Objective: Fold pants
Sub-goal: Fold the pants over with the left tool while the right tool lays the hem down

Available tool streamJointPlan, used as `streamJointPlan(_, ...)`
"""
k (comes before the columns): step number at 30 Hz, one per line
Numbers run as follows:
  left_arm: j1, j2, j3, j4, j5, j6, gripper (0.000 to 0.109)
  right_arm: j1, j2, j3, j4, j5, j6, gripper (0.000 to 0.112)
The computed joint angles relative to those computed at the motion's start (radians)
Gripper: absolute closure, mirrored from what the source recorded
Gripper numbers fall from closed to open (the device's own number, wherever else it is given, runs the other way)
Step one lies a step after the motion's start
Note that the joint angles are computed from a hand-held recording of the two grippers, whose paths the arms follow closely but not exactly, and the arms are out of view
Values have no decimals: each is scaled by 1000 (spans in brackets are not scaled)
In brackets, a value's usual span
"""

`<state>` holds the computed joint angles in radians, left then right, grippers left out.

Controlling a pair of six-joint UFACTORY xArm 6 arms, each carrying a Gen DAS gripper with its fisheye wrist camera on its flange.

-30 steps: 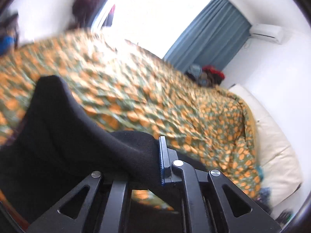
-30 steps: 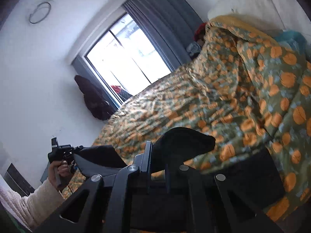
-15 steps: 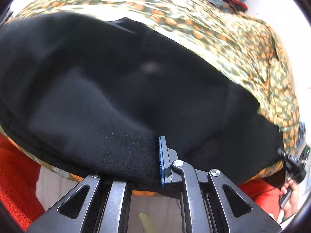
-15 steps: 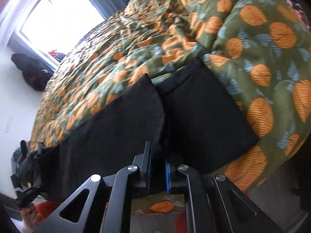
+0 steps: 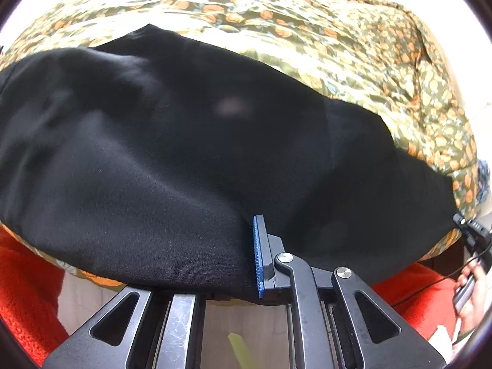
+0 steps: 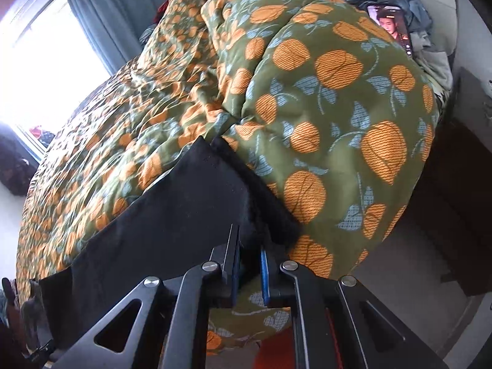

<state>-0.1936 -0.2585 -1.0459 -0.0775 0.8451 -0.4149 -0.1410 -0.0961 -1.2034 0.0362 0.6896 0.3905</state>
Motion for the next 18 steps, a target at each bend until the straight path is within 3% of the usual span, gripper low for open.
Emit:
streamJointPlan(10, -19, 11, -8, 47, 14, 1, 98, 3, 8, -9, -55, 18, 37, 102)
streamJointPlan(12, -24, 3, -11, 63, 28, -1, 91, 8, 2, -1, -66, -3, 45, 98)
streamJointPlan(13, -24, 0, -10, 55, 31, 7, 86, 11, -15, 16, -95, -24, 67, 89)
streamJointPlan(16, -19, -18, 8, 26, 22, 32, 82, 31, -82, 70, -298, -81, 229, 21)
streamJointPlan(18, -7, -32, 23, -12, 20, 43, 74, 38, -144, 120, -475, -137, 368, 19)
